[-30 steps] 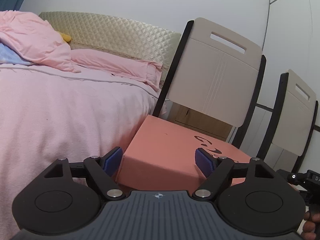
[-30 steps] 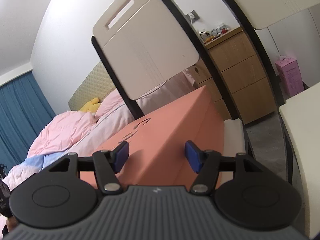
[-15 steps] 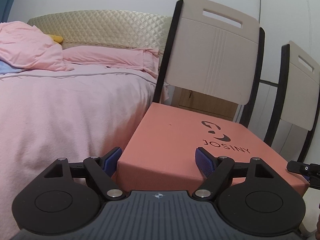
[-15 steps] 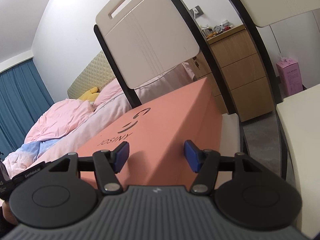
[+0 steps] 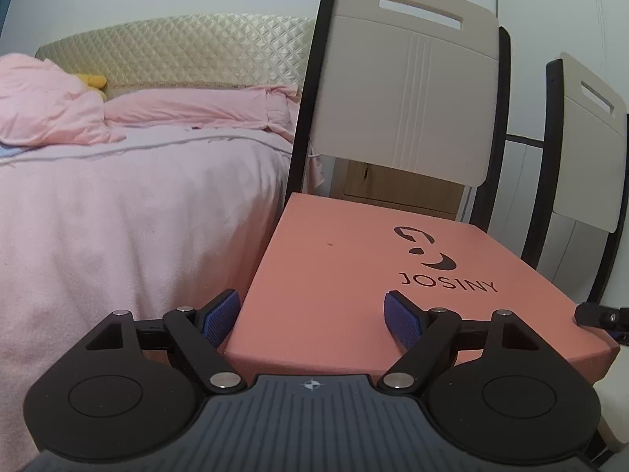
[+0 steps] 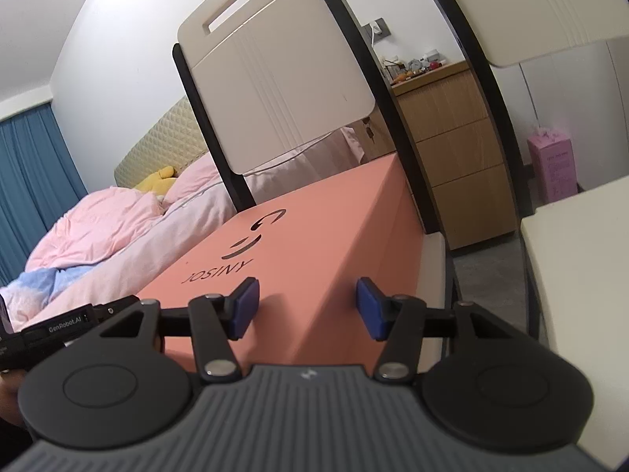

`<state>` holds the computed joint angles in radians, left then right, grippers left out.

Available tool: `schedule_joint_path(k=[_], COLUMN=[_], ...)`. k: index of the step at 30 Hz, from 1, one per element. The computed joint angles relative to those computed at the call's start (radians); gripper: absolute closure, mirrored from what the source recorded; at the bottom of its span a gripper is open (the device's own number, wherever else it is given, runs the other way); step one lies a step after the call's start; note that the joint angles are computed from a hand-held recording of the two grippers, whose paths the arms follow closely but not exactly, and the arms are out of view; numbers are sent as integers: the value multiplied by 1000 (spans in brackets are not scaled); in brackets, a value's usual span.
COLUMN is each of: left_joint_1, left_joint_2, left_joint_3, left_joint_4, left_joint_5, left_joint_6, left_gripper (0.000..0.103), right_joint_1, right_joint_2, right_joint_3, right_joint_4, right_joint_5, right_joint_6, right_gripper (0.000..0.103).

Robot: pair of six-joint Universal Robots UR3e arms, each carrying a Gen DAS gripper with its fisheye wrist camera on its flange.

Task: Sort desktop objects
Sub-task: 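Open both grippers and withdraw from the closed box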

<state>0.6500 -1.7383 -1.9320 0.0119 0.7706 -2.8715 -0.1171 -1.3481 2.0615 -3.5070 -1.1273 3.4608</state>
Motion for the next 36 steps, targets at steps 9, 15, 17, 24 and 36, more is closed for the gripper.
schedule_joint_path(k=[9, 15, 17, 24, 36], left_joint_1=[109, 249, 305, 475, 517], left_joint_2=[207, 410, 485, 641, 529], left_joint_3=[-219, -384, -439, -566, -651], left_joint_4=[96, 34, -5, -75, 173], left_joint_5=[-127, -290, -341, -529, -589], left_joint_6=[34, 103, 132, 193, 164], left_gripper=[15, 7, 3, 0, 0], right_joint_1=[146, 265, 307, 459, 586], right_joint_2=[-167, -253, -265, -225, -53], right_joint_3=[10, 91, 119, 163, 90], right_joint_4=[97, 62, 23, -106, -244], right_joint_5=[-227, -342, -384, -537, -752], right_joint_6=[-55, -97, -111, -135, -155], right_gripper=[50, 49, 49, 49, 35])
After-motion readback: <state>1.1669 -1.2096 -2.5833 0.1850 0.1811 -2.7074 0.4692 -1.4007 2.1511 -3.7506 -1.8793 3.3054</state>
